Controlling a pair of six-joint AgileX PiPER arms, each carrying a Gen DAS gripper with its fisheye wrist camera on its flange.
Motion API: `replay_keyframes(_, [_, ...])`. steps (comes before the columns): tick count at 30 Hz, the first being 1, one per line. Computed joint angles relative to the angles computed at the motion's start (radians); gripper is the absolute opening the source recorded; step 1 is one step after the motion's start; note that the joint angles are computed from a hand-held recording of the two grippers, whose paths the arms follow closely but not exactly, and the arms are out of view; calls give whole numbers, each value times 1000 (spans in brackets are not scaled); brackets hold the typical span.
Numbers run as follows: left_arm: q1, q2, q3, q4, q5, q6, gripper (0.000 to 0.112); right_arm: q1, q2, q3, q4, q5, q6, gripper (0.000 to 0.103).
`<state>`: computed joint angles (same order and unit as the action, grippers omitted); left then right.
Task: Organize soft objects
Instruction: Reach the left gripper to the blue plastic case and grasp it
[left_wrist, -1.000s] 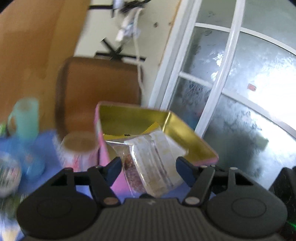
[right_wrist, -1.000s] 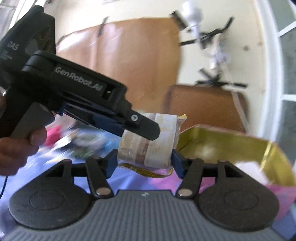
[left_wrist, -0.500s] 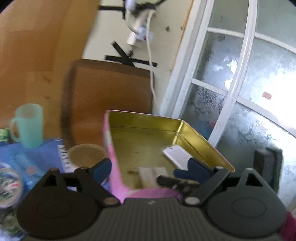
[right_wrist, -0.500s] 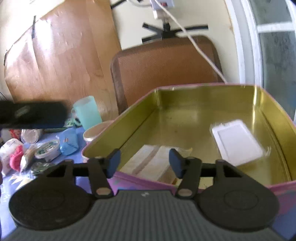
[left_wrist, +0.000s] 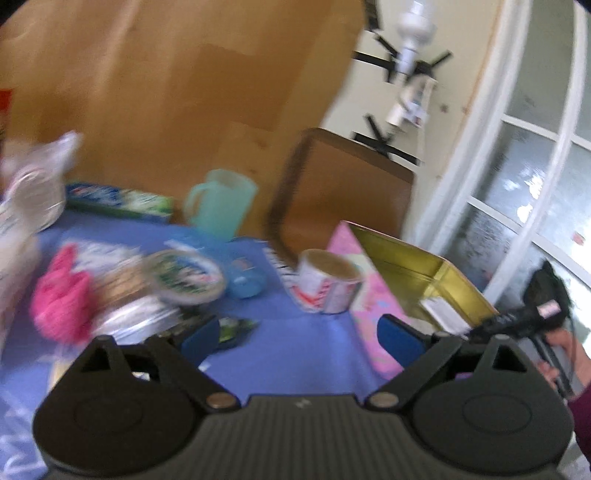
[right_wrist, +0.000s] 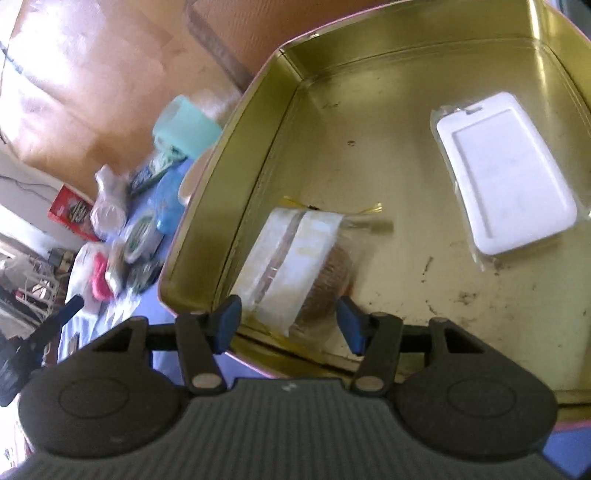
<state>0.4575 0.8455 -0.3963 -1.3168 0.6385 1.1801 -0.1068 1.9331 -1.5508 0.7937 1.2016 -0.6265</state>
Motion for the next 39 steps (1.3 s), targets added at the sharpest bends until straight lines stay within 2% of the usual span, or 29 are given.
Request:
replay_keyframes(2, [184, -4, 23, 1, 134, 56, 96, 3, -59, 87, 9, -18, -37, 59])
replay_keyframes(3, [265, 4, 31, 3, 188, 88, 96, 14, -107, 149, 11, -69, -61, 58])
replay_keyframes(4, [333, 9, 41, 7, 227, 116, 96, 36, -167, 218, 7, -161, -80, 56])
replay_keyframes(6, [461, 30, 59, 17, 281, 185, 96, 71, -311, 338, 13, -361, -127, 56])
replay_keyframes(7, [506, 42, 66, 17, 294, 216, 96, 91, -376, 398, 69, -441, -197, 56])
replay_keyframes(8, [548, 58, 73, 13, 307, 252, 96, 112, -426, 442, 157, -481, -282, 56])
replay_keyframes(10, [592, 83, 88, -7, 301, 323, 96, 181, -480, 466, 264, -474, -379, 56])
replay_keyframes(12, [611, 112, 107, -45, 279, 401, 96, 301, -484, 452, 242, -502, -361, 55])
replay_keyframes(15, [636, 174, 134, -113, 271, 524, 95, 480, -402, 388, 173, -593, -279, 54])
replay_keyframes(16, [651, 195, 127, -113, 298, 528, 95, 536, -363, 363, 152, -658, -249, 54])
replay_keyframes(18, [716, 211, 139, -133, 366, 581, 96, 637, -254, 260, 15, -770, -79, 55])
replay_keyframes(19, [736, 218, 141, -132, 387, 593, 96, 673, -184, 179, -81, -779, 21, 55])
replay_keyframes(22, [784, 216, 157, -138, 436, 623, 96, 707, 20, -108, -381, -682, 301, 55])
replay_keyframes(25, [809, 224, 166, -143, 474, 654, 96, 705, 210, -399, -534, -493, 445, 55])
replay_keyframes(27, [828, 237, 169, -143, 502, 676, 96, 708, 286, -514, -622, -405, 515, 60])
replay_keyframes(32, [865, 275, 164, -136, 560, 695, 99, 725, 317, -580, -675, -336, 504, 62])
replay_keyframes(34, [864, 285, 161, -138, 562, 692, 99, 725, 315, -569, -674, -347, 457, 64])
replay_keyframes(37, [859, 282, 161, -142, 553, 683, 99, 749, 327, -552, -744, -394, 479, 66])
replay_keyframes(39, [858, 276, 165, -147, 549, 683, 100, 767, 353, -584, -814, -383, 485, 60])
